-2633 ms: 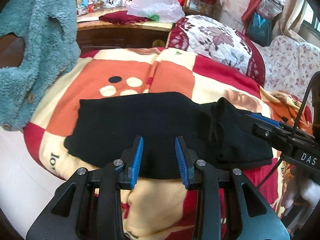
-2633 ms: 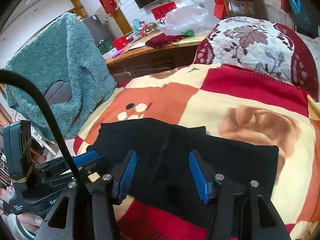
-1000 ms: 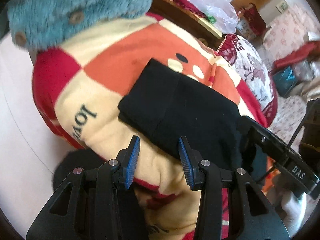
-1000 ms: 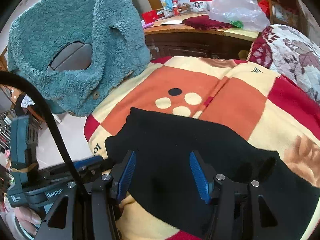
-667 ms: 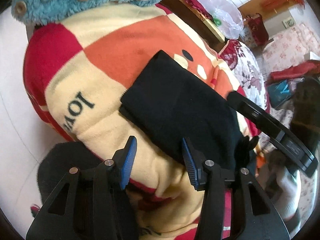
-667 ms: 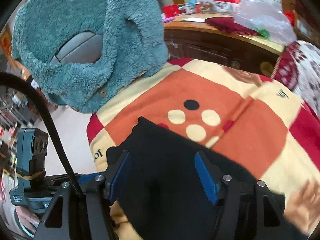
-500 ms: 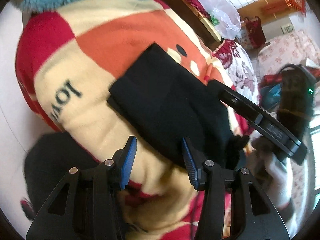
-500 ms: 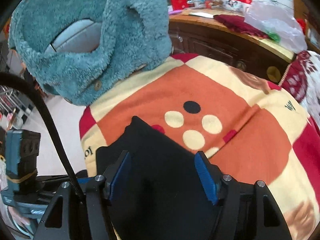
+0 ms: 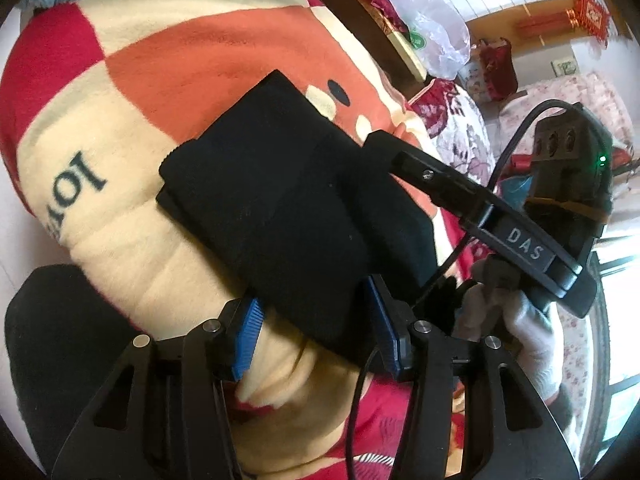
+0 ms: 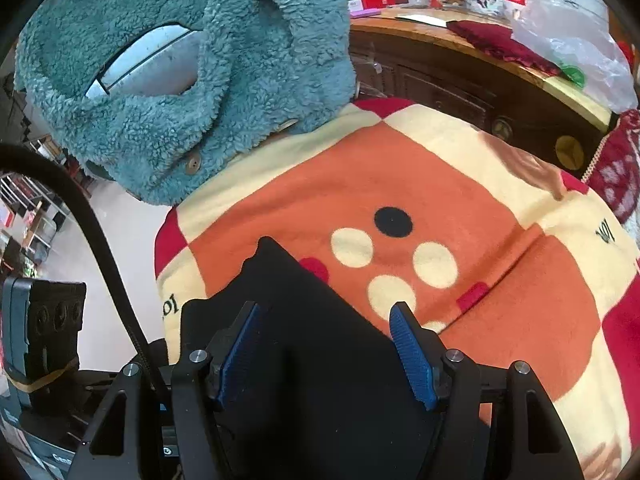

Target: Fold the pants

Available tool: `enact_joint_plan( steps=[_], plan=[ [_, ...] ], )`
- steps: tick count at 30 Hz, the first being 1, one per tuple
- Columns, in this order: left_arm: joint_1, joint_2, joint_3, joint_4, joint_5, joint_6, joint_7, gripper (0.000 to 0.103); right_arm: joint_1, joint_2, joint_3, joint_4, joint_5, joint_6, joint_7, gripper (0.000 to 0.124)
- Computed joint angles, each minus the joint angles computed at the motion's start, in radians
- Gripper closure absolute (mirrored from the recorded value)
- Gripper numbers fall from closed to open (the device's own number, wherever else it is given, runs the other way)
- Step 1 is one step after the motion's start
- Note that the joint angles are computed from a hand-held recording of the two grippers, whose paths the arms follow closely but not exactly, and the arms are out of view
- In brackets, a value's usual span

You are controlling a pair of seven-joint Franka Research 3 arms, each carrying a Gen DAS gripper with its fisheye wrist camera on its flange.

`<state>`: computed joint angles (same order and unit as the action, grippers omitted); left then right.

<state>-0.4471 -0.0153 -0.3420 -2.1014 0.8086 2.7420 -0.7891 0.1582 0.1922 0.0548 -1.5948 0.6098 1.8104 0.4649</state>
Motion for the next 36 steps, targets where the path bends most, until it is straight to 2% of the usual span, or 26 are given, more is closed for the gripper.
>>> enact_joint_plan(
  steps=[9,11,12,14,15,16,18,20,24,27,32,36],
  plan=[
    [0.014,-0.011,-0.001,-0.023,0.176,0.043,-0.191,0.054,0.062,0.091,0.035,0.099,-0.113,-0.03,-0.034,0.06],
    [0.022,-0.016,0.001,-0.033,0.243,0.067,-0.269,0.054,0.072,0.125,0.04,0.133,-0.144,-0.075,-0.03,0.06],
    [0.026,-0.017,0.002,-0.037,0.277,0.077,-0.307,0.055,0.069,0.119,0.044,0.118,-0.126,-0.067,-0.057,0.065],
    [0.035,-0.02,0.002,-0.041,0.366,0.098,-0.399,0.056,0.064,0.125,0.047,0.13,-0.117,-0.11,-0.085,0.089],
    [0.037,-0.022,0.002,-0.044,0.389,0.096,-0.421,0.061,0.066,0.106,0.045,0.105,-0.115,-0.088,-0.095,0.092],
    [0.036,-0.025,0.002,-0.048,0.37,0.089,-0.395,0.072,0.065,0.095,0.044,0.092,-0.112,-0.081,-0.104,0.095],
    [0.036,-0.033,-0.002,-0.045,0.375,0.078,-0.38,0.08,0.055,0.079,0.039,0.084,-0.087,-0.092,-0.114,0.104],
    [0.028,-0.046,-0.012,-0.03,0.347,0.029,-0.304,0.086,0.03,0.068,0.032,0.089,-0.027,-0.117,-0.112,0.105],
    [-0.007,-0.038,-0.044,0.077,0.249,-0.136,-0.013,0.087,-0.032,0.04,0.013,0.112,0.121,-0.185,-0.093,0.105],
    [-0.033,0.001,-0.052,0.173,0.253,-0.205,0.11,0.088,-0.079,0.021,-0.006,0.127,0.208,-0.222,-0.091,0.105],
    [-0.107,0.142,-0.037,0.403,0.263,-0.273,0.357,0.088,-0.186,0.021,-0.053,0.177,0.363,-0.303,-0.044,0.105],
    [-0.187,0.321,-0.024,0.642,0.226,-0.327,0.599,0.088,-0.263,0.03,-0.083,0.201,0.408,-0.328,-0.024,0.105]
  ],
)
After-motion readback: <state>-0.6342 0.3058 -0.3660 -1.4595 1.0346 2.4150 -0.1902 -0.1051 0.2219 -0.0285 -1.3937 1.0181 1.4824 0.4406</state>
